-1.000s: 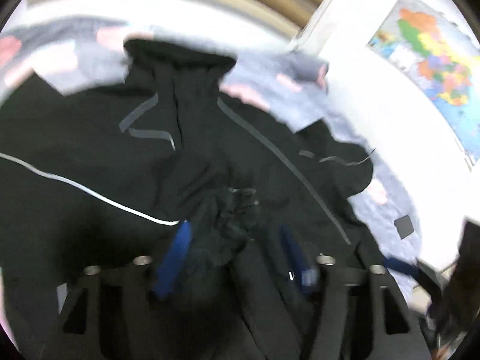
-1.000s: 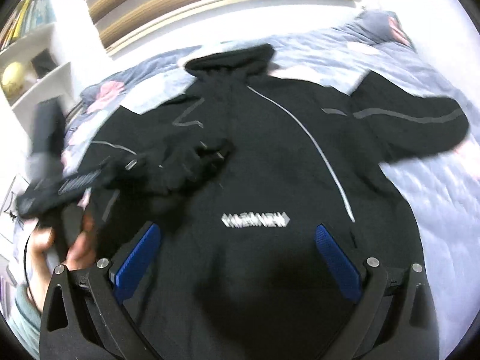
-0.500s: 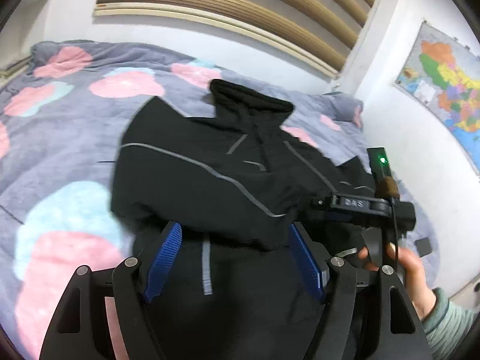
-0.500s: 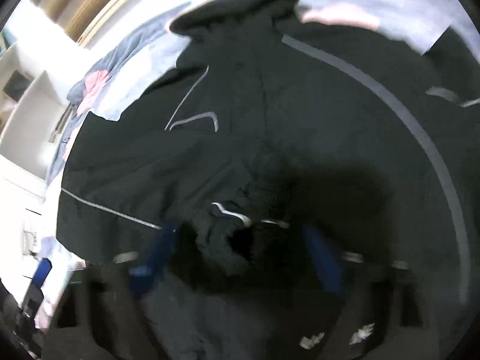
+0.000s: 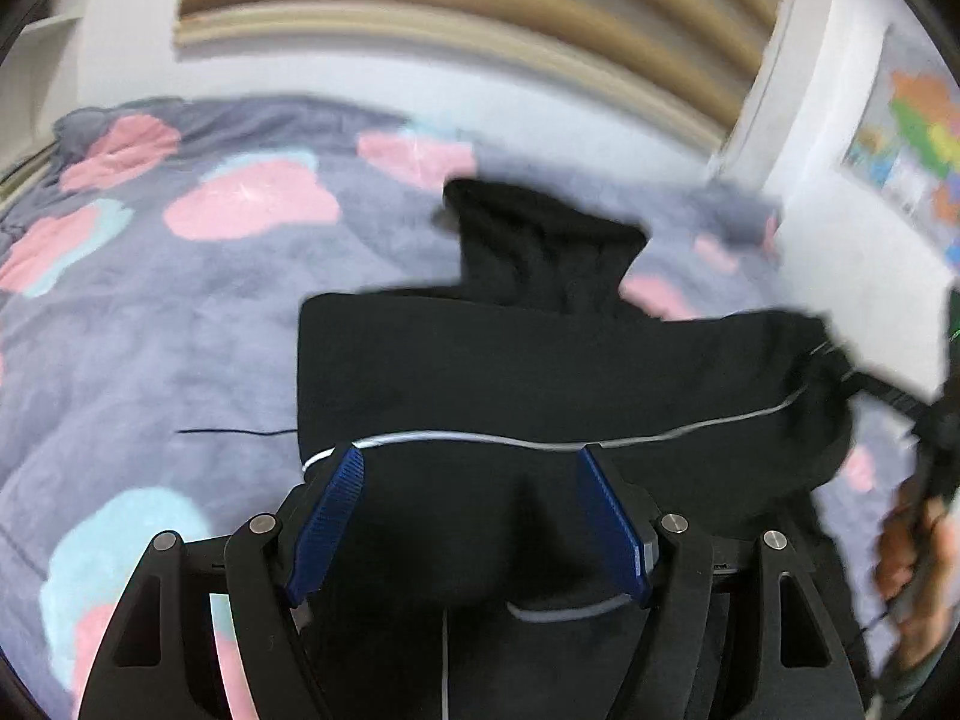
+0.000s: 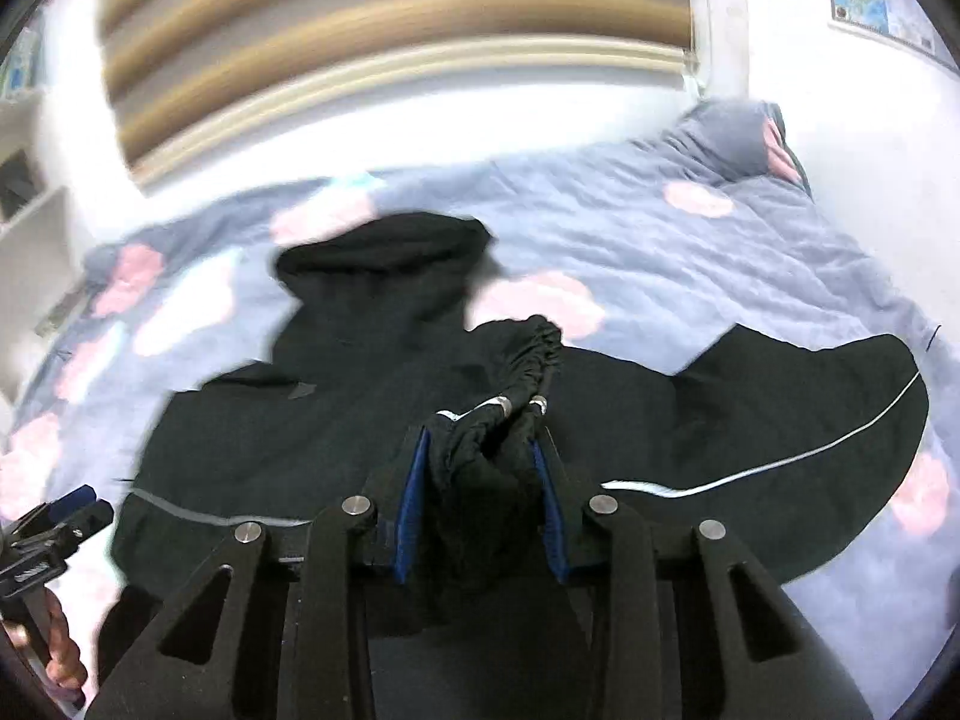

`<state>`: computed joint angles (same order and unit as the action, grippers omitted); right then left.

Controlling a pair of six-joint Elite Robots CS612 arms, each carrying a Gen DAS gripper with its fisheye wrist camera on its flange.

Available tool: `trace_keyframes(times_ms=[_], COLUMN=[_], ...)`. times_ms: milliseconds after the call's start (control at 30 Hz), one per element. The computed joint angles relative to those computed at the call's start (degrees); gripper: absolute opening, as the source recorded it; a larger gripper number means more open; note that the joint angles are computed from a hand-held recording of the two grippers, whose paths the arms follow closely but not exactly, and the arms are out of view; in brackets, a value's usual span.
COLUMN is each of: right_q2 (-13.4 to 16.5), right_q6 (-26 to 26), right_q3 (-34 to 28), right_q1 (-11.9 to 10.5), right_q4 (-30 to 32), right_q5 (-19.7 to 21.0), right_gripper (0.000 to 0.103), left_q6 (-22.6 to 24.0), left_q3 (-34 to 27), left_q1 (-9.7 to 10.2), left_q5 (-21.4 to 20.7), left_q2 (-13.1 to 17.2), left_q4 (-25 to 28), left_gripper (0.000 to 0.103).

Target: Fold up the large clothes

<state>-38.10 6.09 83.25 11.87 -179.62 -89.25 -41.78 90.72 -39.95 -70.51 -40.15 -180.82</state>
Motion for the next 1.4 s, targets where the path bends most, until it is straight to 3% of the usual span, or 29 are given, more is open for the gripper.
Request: trace_keyframes(times_ms=[100,167,233,333,433,533,600,633,700,767,833,867,967,1000,1067,1133,1233,1333,1400], right_q2=[3.6,6.08,8.0,8.77,8.98,7.73,5.94,4.92,2.9,1.91,1.89,2.37,4.73,5.39,6.4,6.35,5.44,3.01,1.05], right_q6=[-2.05,-2.8,-2.2,0.72,0.22,-0.34,0.38,0.56,-0.24,-2.04,-4.42,-6.77,-8.93,-8.66,-5.34,-2.34,-1.27,5.37,6.95], right_q3=[-4.79,-7.16,-7.74,-6.11,-5.6,-5.26,-3.98,-2.66,0.44,1.55,1.57,1.13,-0.78,-1.59,-1.58,-0.42,1.25,6.22,9.04], right_q1=[-0.7,-1.19,-1.83,-3.08,-3.2,-4.0,-4.23,-4.31,-4.14,-2.86,-1.5,-0.37,1.61,1.73,0.15,-1.41,-2.17,-4.45,-4.81], right_q4=[8.95,15.31,14.96,8.77,6.75,10.39,11.83,10.0,5.39,2.4,1.7,1.8,4.56,6.59,9.38,6.66,4.34,-4.84,-9.83], right_q5=[-1.73,-1.98,0.27,4.92,5.76,9.02,10.76,11.86,13.18,12.07,10.02,6.77,-2.46,-3.67,1.12,6.48,9.34,15.6,14.61], right_gripper=[0.038,0.04,0.04,0.042,0.046,0.061,0.066,0.068,0.079,0.09,0.092,0.092,0.095,0.095,0.095,0.095,0.091,0.09,0.09], left_q6=[-1.94,-2.02,0.16,0.78,1.32,1.72,1.52,1.38,1.64,2.23,3.59,4.25,5.82,4.98,4.02,4.11,4.92,5.15,5.17], left_q3=[-7.53,-10.29,-9.94,-9.07,-8.69,-8.58,-8.41,-8.36,-6.59,-5.75,-5.87,-6.31,-9.26,-10.19,-10.16,-10.08,-10.23,-10.1,-9.82], left_q1=[1.46,1.54,0.64,0.33,0.05,-0.15,-0.18,-0.24,-0.71,-1.28,-2.09,-2.36,-2.93,-2.65,-2.53,-2.7,-3.3,-3.41,-3.42], left_q5=[-4.65,-4.36,-0.3,1.12,2.62,3.27,2.72,2.62,1.18,-0.52,-1.25,-1.25,-0.27,-1.45,-1.27,-0.31,2.05,2.55,2.61], left_q2=[4.63,7.09,8.01,8.35,8.69,8.43,7.76,7.35,6.01,5.43,5.26,5.45,7.23,8.25,9.8,10.0,10.27,10.27,10.22], left_q4=[12.92,17.06,13.82,10.82,9.01,9.31,10.11,10.67,6.64,1.39,-1.48,-1.49,4.9,6.85,3.92,2.92,3.02,2.54,2.01], left_gripper=[0.075,0.075,0.077,0.078,0.079,0.079,0.079,0.079,0.079,0.079,0.08,0.08,0.08,0.079,0.079,0.079,0.08,0.08,0.08])
